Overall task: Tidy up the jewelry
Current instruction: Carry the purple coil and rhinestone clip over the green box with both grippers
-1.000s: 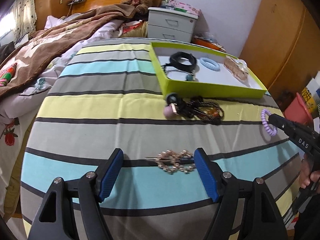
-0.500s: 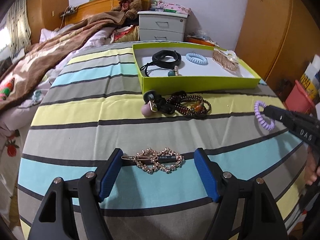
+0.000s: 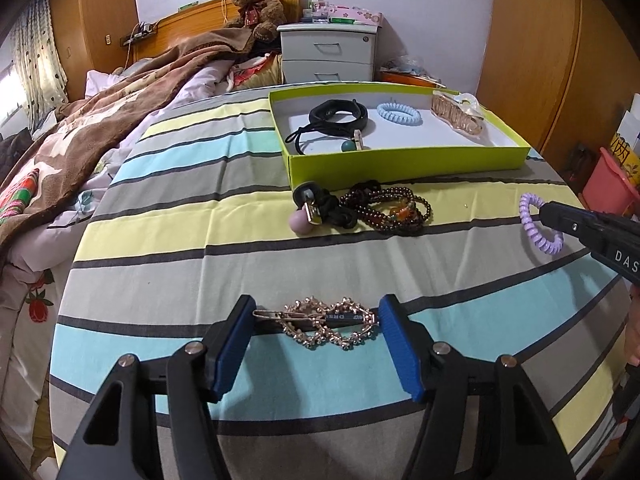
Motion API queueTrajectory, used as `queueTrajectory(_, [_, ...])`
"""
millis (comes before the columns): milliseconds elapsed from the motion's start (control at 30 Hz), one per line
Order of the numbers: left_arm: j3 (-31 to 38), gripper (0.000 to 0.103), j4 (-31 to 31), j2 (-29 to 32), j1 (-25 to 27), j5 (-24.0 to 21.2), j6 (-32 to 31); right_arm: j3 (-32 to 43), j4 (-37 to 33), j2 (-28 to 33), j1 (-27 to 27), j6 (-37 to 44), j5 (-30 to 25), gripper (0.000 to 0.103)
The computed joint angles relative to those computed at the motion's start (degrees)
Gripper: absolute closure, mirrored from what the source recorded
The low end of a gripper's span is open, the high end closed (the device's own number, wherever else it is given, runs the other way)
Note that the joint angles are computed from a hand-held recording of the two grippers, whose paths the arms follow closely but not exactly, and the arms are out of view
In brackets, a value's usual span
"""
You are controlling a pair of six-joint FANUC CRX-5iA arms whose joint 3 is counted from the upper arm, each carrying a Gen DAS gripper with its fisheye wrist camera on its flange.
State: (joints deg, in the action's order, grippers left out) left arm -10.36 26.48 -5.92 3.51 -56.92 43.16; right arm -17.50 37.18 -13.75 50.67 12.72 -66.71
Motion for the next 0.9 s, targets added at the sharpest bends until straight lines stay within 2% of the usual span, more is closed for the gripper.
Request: queueTrajectory(900, [2.3, 0.037, 4.5, -0.6, 0.4, 0.8, -1.1, 2.8, 3.9, 0.0, 0.8, 0.5, -1.6, 0.093])
